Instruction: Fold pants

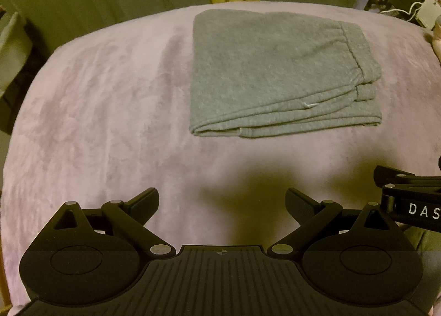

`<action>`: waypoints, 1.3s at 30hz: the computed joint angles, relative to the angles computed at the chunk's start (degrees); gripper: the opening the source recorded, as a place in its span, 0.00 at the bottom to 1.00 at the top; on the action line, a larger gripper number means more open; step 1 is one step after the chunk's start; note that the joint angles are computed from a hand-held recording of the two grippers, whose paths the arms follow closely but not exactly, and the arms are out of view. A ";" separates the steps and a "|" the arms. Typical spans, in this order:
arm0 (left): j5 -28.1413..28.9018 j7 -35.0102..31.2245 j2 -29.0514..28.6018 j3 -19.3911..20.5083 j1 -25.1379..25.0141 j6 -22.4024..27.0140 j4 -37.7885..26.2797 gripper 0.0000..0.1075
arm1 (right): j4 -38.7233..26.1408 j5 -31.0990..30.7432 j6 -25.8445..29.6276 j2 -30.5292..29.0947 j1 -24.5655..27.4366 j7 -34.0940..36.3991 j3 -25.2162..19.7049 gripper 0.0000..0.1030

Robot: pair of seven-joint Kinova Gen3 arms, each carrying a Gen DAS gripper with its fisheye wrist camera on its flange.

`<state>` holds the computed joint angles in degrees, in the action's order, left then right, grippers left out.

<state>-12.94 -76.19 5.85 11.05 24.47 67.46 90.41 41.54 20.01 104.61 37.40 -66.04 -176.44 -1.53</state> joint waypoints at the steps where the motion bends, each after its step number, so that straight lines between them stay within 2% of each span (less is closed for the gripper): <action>1: -0.02 -0.04 0.03 -0.01 0.00 0.03 -0.03 0.94 | -0.03 0.00 -0.06 0.03 0.00 -0.02 0.00 0.96; 39: -0.13 0.14 0.09 -0.09 0.02 -0.39 0.20 0.94 | -0.74 0.15 0.25 0.68 -0.23 0.31 0.23 0.96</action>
